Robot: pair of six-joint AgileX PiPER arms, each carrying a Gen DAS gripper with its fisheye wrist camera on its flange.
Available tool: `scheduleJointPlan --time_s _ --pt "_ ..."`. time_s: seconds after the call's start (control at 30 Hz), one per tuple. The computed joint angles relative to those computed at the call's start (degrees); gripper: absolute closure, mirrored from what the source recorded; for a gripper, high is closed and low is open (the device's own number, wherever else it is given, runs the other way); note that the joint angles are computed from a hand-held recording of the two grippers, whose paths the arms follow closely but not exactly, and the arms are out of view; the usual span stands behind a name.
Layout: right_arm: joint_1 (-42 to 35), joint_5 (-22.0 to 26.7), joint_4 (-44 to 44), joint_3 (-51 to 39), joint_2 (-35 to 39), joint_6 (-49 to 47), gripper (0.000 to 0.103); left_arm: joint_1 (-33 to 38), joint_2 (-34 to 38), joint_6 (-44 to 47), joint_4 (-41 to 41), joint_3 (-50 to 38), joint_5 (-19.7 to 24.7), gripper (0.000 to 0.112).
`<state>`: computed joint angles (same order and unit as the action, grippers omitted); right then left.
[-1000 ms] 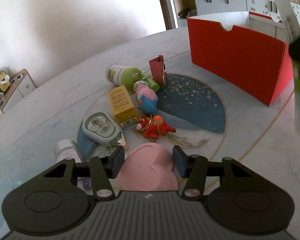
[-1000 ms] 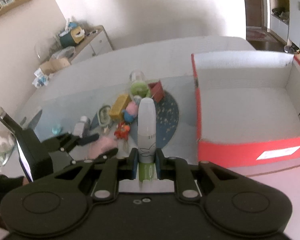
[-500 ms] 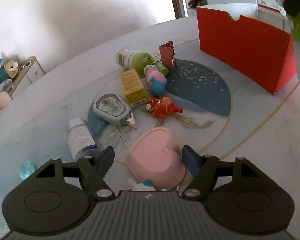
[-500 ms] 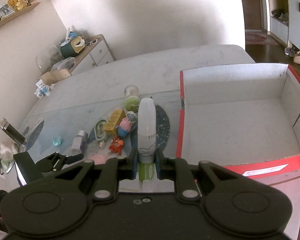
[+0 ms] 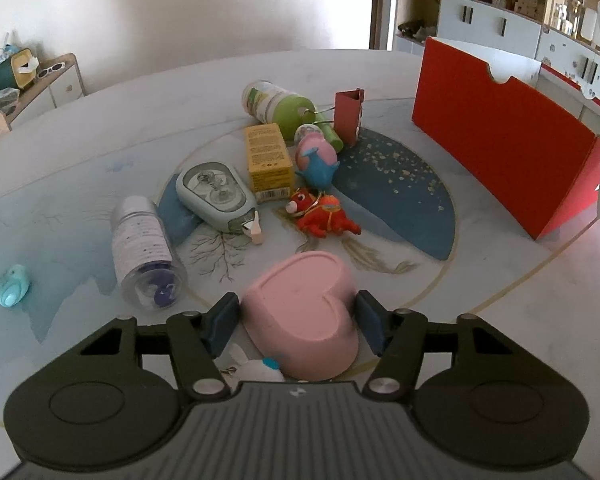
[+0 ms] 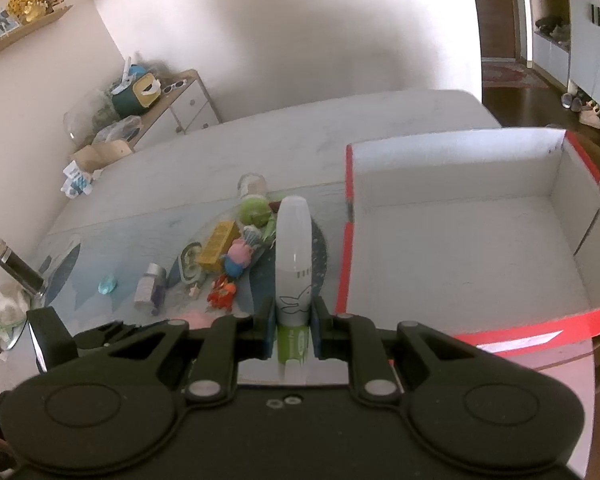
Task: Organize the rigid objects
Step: 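Lift the pink heart soap and white-green marker and carry both toward the red box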
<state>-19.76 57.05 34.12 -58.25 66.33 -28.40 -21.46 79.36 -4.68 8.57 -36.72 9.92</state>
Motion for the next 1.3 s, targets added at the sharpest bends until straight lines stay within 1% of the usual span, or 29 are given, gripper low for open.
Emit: scheduleJointPlan --time_s 0.07,0.1,0.13,0.2,0.27,0.37,0.5,0.57,0.7,0.83,1.0,1.03,1.1,1.2,1.3 --pt "-2.9 1.2 1.1 -1.9 0.9 -1.9 0.086 -0.5 0.0 -3.3 2.5 -0.5 0.7 0.05" --pt "-4.3 1.8 1.5 -2.9 1.5 -2.8 0.086 -1.1 0.0 -7.9 6.7 -0.7 0.7 0.05" --pt "-5.7 2.5 1.7 -4.0 2.3 -3.5 0.086 -1.7 -0.2 -10.6 8.9 -1.1 1.0 0.05" --pt "-9.0 4.2 2.5 -6.3 4.1 -5.4 0.086 -2.9 -1.0 -11.1 8.2 -2.2 2.2 0.05" --pt "-11.6 5.6 3.2 -8.6 5.8 -7.0 0.086 -4.8 -1.8 -13.4 9.4 -4.0 4.1 0.05" --pt "-15.7 7.4 4.4 -11.3 8.7 -9.6 0.086 -8.8 -1.6 -16.1 10.1 -8.7 7.5 0.05" --pt "-19.7 8.6 5.0 -13.7 13.0 -11.9 0.086 -13.6 0.4 -19.0 10.4 -16.1 11.1 0.049" --pt "-21.7 9.0 5.5 -15.2 15.4 -13.0 0.086 -16.3 1.8 -20.6 11.8 -20.2 12.5 0.049" --pt "-24.5 10.1 7.0 -17.9 18.7 -14.7 0.086 -20.4 6.0 -18.0 9.8 -29.5 15.9 0.049" --pt "-25.7 10.5 7.0 -20.4 21.7 -15.9 0.086 -24.0 12.6 -17.1 9.5 -40.3 19.5 0.049" --pt "-25.5 9.0 3.3 -22.6 25.9 -15.7 0.086 -26.9 22.1 -12.6 6.7 -53.1 23.4 0.049" --pt "-25.1 8.0 2.2 -22.5 26.4 -15.4 0.086 -27.1 25.0 -11.0 5.4 -56.9 25.0 0.049" --pt "-24.1 6.7 0.2 -22.5 27.7 -15.3 0.086 -28.0 29.0 -10.9 4.7 -62.2 28.0 0.049" --pt "-23.0 5.3 -2.0 -22.1 28.6 -15.1 0.086 -28.6 36.7 -9.1 2.4 -72.7 33.5 0.049" --pt "-21.6 4.2 -4.2 -22.0 29.4 -14.7 0.086 -28.7 44.4 -7.9 0.3 -84.5 40.3 0.049"
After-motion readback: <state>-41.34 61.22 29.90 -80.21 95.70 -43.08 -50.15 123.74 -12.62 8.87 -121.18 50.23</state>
